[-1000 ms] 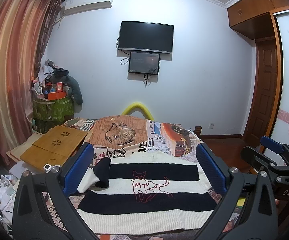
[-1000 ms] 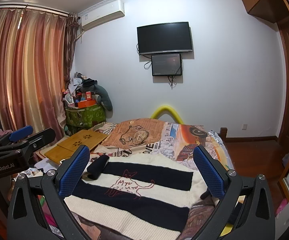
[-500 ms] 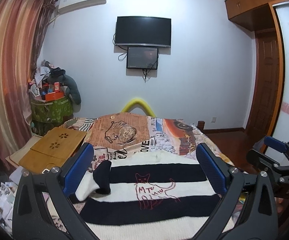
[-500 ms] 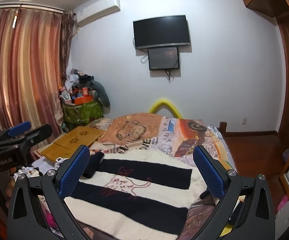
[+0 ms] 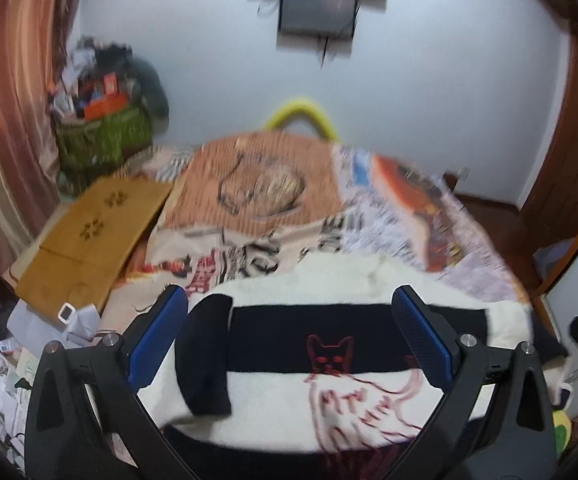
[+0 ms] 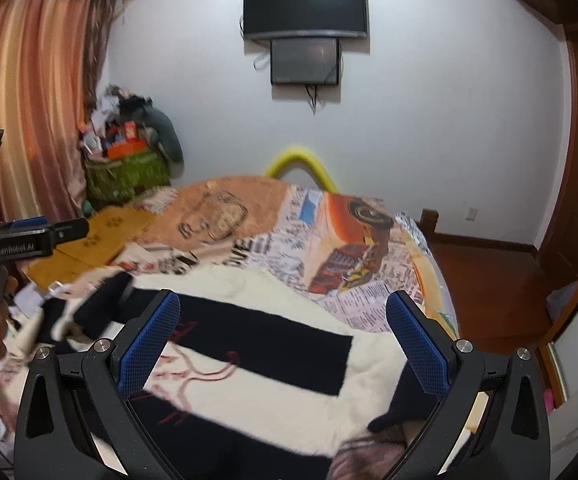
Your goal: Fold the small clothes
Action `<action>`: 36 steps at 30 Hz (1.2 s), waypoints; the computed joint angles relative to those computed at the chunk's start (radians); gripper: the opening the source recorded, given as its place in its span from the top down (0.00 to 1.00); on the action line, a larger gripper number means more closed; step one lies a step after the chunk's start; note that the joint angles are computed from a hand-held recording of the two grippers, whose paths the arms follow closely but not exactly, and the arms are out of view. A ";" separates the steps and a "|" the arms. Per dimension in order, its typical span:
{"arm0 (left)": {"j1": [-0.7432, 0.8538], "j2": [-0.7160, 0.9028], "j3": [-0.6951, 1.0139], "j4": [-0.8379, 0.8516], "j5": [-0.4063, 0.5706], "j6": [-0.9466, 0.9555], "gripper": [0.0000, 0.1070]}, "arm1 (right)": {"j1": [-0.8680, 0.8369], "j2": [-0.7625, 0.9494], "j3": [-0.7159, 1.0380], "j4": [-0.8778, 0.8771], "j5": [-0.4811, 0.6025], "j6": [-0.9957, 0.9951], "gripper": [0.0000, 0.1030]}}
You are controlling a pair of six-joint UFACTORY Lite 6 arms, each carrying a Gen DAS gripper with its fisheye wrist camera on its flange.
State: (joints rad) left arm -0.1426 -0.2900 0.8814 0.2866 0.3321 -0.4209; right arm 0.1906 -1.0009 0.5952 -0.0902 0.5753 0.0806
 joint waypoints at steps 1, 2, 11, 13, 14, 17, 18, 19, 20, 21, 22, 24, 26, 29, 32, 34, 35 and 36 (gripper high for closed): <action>0.017 0.085 0.040 0.009 -0.015 0.007 0.04 | -0.042 0.038 -0.001 0.043 -0.030 -0.063 0.01; 0.039 0.168 0.085 -0.013 -0.025 0.047 0.04 | -0.072 0.090 -0.008 0.055 -0.080 -0.102 0.01; 0.185 0.752 0.557 -0.375 0.110 0.518 0.04 | -0.299 0.641 0.272 0.469 -0.062 -0.648 0.01; 0.198 0.871 0.673 -0.415 0.154 0.574 0.04 | -0.334 0.761 0.345 0.562 -0.013 -0.737 0.01; 0.202 0.921 0.722 -0.424 0.173 0.592 0.04 | -0.339 0.824 0.385 0.573 0.011 -0.746 0.01; 0.211 1.095 0.911 -0.443 0.250 0.611 0.04 | -0.316 0.955 0.455 0.577 0.031 -0.764 0.04; 0.215 1.140 0.961 -0.471 0.276 0.635 0.04 | -0.302 0.997 0.481 0.561 0.028 -0.755 0.08; 0.218 1.171 0.997 -0.489 0.297 0.650 0.06 | -0.288 1.038 0.505 0.538 0.029 -0.742 0.13; 0.220 1.232 1.074 -0.504 0.341 0.661 0.08 | -0.279 1.078 0.526 0.535 0.033 -0.743 0.15; 0.221 1.289 1.147 -0.512 0.385 0.669 0.08 | -0.280 1.134 0.572 0.543 0.050 -0.755 0.16; 0.222 1.348 1.222 -0.528 0.434 0.684 0.10 | -0.278 1.179 0.600 0.553 0.067 -0.764 0.17; 0.221 1.434 1.318 -0.551 0.496 0.708 0.14 | -0.265 1.261 0.658 0.552 0.097 -0.759 0.19; 0.220 1.403 1.256 -0.578 0.443 0.737 0.21 | -0.255 1.302 0.677 0.540 0.098 -0.760 0.24; 0.230 1.352 1.173 -0.673 0.409 0.826 0.45 | -0.255 1.330 0.669 0.567 0.085 -0.798 0.31; 0.221 1.323 1.135 -0.658 0.386 0.804 0.73 | -0.276 1.312 0.645 0.638 0.095 -0.859 0.46; 0.217 1.274 1.065 -0.659 0.349 0.817 0.84 | -0.282 1.285 0.623 0.652 0.108 -0.878 0.68; 0.206 1.257 1.041 -0.646 0.334 0.820 0.87 | -0.284 1.271 0.613 0.655 0.115 -0.887 0.73; 0.194 1.237 1.013 -0.623 0.314 0.818 0.89 | -0.279 1.258 0.604 0.650 0.115 -0.888 0.83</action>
State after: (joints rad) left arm 0.0514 0.9467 1.8944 -0.3367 0.6457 0.3971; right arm -0.0888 0.2566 1.1990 0.5601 0.6901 -0.8071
